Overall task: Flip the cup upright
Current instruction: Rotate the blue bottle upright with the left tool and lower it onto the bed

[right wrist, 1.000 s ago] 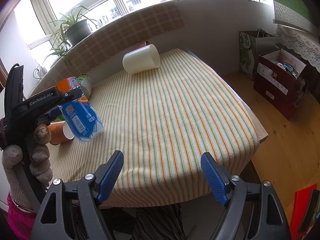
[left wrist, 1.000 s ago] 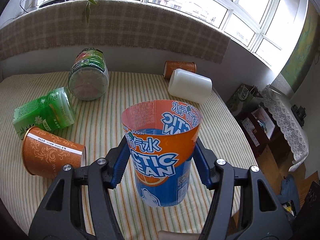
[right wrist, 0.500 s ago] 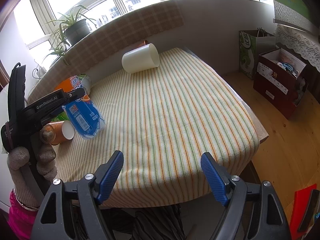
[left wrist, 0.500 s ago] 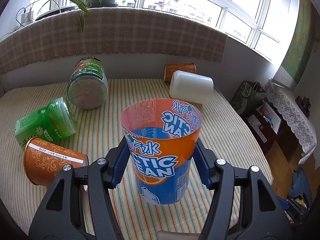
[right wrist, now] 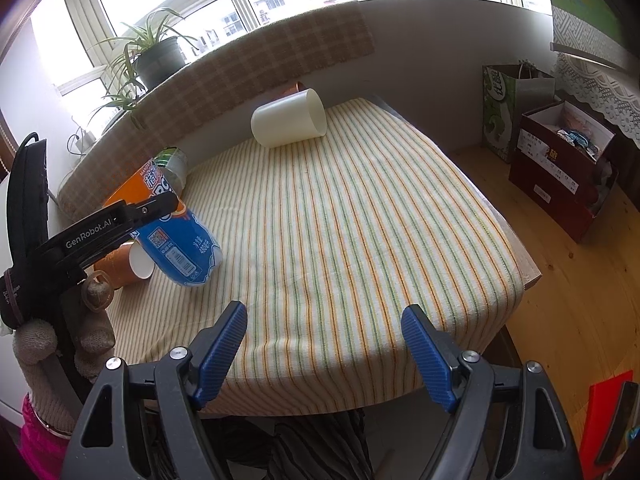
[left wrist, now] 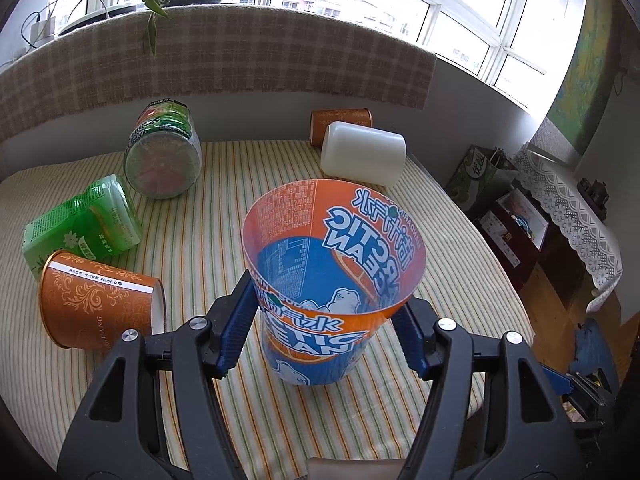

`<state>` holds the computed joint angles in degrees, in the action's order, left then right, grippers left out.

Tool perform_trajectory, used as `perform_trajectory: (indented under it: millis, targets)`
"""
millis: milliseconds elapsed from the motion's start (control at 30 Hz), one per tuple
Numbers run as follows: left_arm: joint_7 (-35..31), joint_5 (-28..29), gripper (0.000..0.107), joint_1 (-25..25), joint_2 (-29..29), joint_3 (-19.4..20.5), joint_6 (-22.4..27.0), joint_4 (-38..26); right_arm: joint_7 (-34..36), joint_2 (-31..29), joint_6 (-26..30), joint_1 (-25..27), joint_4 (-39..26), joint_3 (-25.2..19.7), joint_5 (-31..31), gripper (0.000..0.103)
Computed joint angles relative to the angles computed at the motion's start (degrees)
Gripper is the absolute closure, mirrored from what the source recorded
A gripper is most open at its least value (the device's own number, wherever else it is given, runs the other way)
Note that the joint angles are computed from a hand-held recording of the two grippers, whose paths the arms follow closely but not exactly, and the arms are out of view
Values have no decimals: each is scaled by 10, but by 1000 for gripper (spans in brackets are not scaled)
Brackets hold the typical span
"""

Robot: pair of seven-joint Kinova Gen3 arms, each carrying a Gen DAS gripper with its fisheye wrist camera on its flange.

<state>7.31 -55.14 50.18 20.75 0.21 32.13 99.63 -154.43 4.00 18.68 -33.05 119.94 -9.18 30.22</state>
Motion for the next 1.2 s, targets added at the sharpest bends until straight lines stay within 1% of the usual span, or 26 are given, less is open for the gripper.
perform_trajectory:
  millis: [67, 167, 267, 333, 533, 667, 800, 933, 1033, 1200]
  targets:
    - [-1, 5, 42, -3, -1, 2, -7, 4, -7, 0, 3, -4, -1, 0, 7, 21]
    - [-17, 24, 40, -17, -8, 8, -29, 14, -18, 0, 8, -8, -3, -2, 17, 21]
    - [-42, 54, 35, -29, -14, 10, -53, 22, -24, 0, 12, -10, -4, -4, 20, 21]
    - [-47, 61, 32, -23, -15, 3, -57, 25, -28, 0, 13, -11, -5, -4, 25, 21]
    - [-66, 90, 30, -25, -25, -4, -74, 40, -49, 2, 21, -19, -10, -6, 48, 21]
    - [-65, 95, 29, -19, -33, -11, -80, 56, -72, 4, 34, -30, -16, -8, 76, 21]
    - [-53, 87, 29, -12, -45, -14, -78, 71, -93, 5, 42, -39, -22, -11, 101, 21]
    - [-18, 60, 29, -6, -59, -11, -68, 89, -120, 10, 54, -52, -30, -14, 135, 21]
    - [25, 20, 29, 4, -71, -4, -43, 101, -137, 13, 62, -62, -36, -16, 160, 21]
    - [96, -43, 29, 22, -89, 20, 24, 114, -170, 15, 63, -75, -40, -17, 203, 21]
